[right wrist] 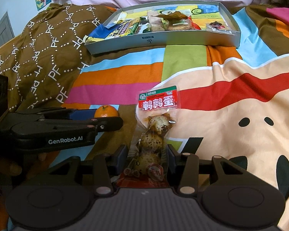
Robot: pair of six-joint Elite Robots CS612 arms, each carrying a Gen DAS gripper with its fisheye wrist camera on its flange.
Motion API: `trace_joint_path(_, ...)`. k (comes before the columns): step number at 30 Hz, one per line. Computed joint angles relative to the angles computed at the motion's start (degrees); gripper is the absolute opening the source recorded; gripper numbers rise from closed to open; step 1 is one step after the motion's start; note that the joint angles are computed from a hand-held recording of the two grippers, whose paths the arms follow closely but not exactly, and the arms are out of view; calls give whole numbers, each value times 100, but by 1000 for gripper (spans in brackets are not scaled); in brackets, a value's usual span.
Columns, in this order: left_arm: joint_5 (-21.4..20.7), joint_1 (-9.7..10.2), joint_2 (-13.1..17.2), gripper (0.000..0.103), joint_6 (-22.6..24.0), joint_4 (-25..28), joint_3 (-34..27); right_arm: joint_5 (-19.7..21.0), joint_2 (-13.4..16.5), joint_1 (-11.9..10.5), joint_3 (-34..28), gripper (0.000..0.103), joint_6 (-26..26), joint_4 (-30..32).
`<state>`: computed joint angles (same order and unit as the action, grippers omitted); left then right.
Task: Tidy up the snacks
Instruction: 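Lift the quail-egg pack with the right tool while the left tool grasps the orange, then raise the orange and quail-egg pack toward the grey tray with both tools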
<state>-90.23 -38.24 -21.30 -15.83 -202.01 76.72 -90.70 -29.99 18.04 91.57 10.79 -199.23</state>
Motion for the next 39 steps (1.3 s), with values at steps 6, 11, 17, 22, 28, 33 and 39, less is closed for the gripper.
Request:
trace_joint_path(6, -7, 8, 5, 37, -49, -6, 2, -27, 17, 7, -2, 49, -31, -49)
trace_joint_path(11, -9, 3, -9, 37, -5, 11, 18, -27, 24, 3, -15, 52, -74, -44)
trace_joint_path(17, -41, -23, -67, 37, 112, 106, 76, -148, 45, 33, -111, 55, -260, 113)
trace_joint_path(22, -149, -9, -127, 36, 52, 208, 130, -402, 63, 113, -155, 46, -516, 139)
trace_joint_path(28, -288, -3, -180, 36, -25, 254, 181, -842, 74, 241, -165, 41, -983, 70)
trace_joint_path(33, -369, -2, -190, 36, -69, 187, 204, -1272, 110, 349, -196, 40, -1434, -46)
trace_joint_path(39, -478, 15, -176, 35, -266, 21, 198, -1536, 149, 378, -205, 40, -1602, -212)
